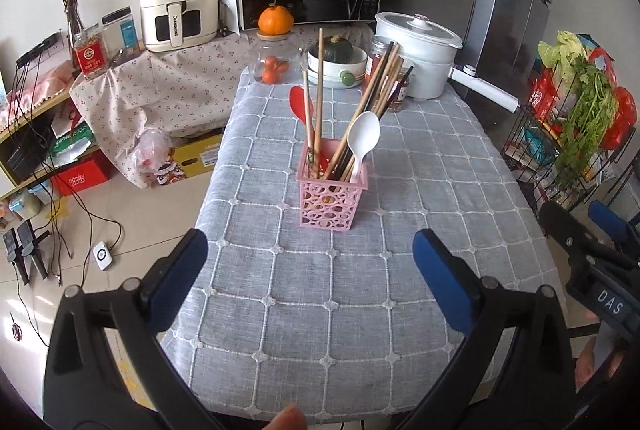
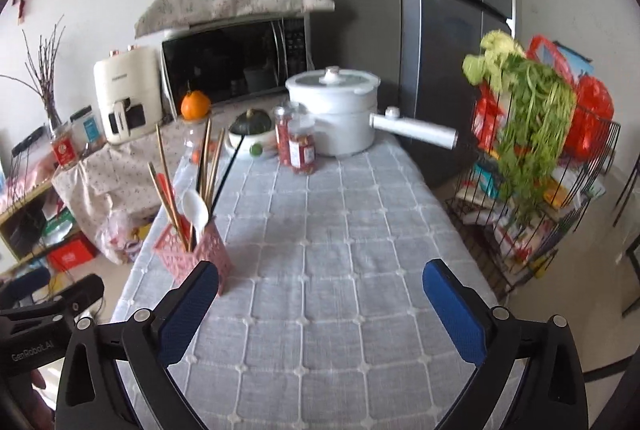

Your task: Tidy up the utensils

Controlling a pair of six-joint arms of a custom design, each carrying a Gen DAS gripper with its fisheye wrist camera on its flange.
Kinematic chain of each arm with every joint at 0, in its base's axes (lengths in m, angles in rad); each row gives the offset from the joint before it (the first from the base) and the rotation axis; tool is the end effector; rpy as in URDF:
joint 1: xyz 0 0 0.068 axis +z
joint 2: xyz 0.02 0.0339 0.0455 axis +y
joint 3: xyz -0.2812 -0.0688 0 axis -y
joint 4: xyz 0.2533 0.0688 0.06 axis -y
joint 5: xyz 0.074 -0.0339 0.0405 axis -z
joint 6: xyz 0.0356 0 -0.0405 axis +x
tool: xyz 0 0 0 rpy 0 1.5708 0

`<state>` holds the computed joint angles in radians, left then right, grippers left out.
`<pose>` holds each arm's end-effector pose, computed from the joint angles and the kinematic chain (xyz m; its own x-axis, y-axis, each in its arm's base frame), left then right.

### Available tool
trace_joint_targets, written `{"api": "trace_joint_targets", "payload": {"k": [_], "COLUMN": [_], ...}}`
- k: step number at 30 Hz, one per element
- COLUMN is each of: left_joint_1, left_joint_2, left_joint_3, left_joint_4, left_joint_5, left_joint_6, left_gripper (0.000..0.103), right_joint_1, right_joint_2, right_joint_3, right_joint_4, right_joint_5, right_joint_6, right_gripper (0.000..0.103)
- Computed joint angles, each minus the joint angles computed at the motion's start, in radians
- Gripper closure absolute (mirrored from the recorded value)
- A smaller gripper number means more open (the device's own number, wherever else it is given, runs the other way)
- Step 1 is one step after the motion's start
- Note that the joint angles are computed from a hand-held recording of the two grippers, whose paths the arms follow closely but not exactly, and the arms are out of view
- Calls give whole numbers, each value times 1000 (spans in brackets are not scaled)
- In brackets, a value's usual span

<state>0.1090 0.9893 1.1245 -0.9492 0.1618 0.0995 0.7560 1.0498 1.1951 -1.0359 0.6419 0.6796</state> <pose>0.1829 0.0142 0.3627 -0.7189 0.0200 -0.6948 0.0744 0.9961 -0.0483 0.1503 0.1124 0.3737 -0.6131 0.1138 -0.7817 0.1412 0.9894 0.0332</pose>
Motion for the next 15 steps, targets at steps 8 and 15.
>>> {"api": "trace_joint_targets", "payload": {"k": [8,15], "left_joint_1": [-93,-130], "left_joint_2": [-31,-33], "left_joint_3": [-41,-63], "left_joint_4": [18,39], "left_joint_5": [-75,-86], "left_joint_6": [-41,-63], "left_gripper": [1,1], "right_joint_1": [-84,-152], "right_joint_2": [-41,0], "right_joint_3": [-26,-40], "right_joint_4": [-2,3], "right_joint_5": [-74,-138], "right_joint_6": [-68,-95], "right_gripper": [0,0]}}
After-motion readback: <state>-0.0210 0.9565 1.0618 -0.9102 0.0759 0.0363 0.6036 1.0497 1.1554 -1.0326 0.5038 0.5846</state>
